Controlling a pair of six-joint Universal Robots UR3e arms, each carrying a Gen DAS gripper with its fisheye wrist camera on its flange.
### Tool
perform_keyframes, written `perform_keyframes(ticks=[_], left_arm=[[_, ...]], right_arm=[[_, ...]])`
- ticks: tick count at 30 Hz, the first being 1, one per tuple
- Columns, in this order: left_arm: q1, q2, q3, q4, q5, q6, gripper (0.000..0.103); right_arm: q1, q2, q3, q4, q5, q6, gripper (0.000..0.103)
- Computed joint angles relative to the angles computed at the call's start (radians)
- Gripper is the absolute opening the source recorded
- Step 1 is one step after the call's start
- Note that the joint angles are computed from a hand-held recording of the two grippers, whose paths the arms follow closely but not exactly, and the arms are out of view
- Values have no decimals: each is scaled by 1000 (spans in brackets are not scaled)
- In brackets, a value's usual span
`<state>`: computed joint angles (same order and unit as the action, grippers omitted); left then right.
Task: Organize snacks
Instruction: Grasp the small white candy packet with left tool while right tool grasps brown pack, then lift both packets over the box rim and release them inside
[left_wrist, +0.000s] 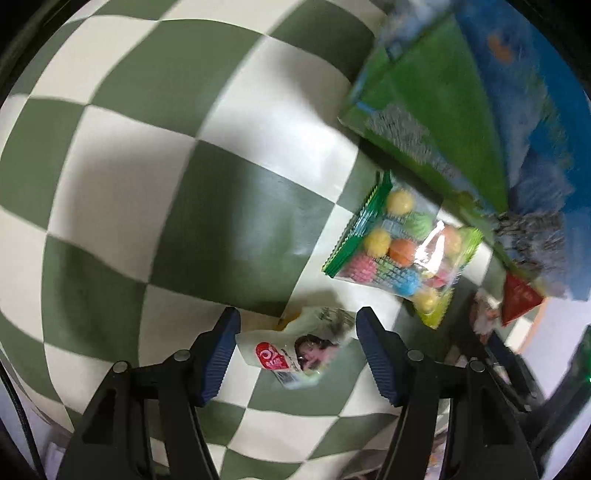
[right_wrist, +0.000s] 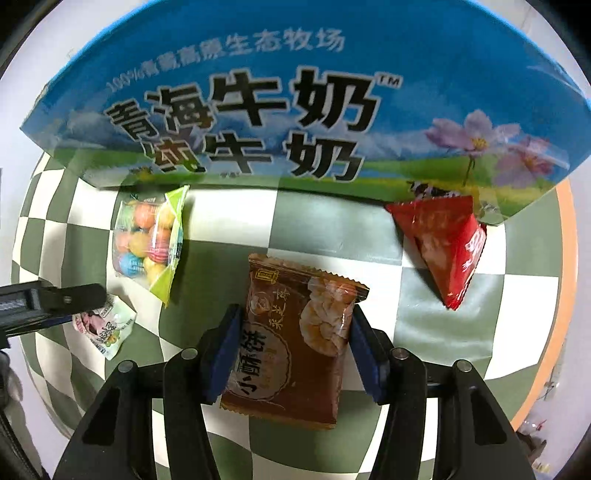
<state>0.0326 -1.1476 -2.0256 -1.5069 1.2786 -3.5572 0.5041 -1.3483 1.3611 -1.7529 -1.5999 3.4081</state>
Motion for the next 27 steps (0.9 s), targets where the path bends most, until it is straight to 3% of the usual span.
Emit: perform_keyframes(ticks=[4, 8, 10, 14, 17, 21, 24, 27], left_arm=[[-74, -37, 24, 31, 80, 42, 52], [-130, -31, 22, 33, 106, 68, 48], [-194, -74, 31, 73, 118, 35, 48], [-210, 13, -13, 5, 94, 85, 48], [-227, 31, -59, -7, 77, 124, 53], [-304, -34, -86, 75, 114, 93, 59], [-339, -70, -92, 116, 136, 72, 63], [-420, -175, -52, 211, 152, -3, 61]], right_arm=[[13, -14, 37, -19, -13, -4, 59], [51, 0, 39, -23, -29, -9, 59], [53, -26, 75, -28, -19, -19, 59], [52, -141, 180, 11, 31, -41, 59], [33, -209, 257, 24, 95, -51, 59], [20, -193, 281, 3, 109, -40, 62], [3, -188, 311, -27, 140, -26, 73], [32, -163, 310, -51, 111, -2, 73]])
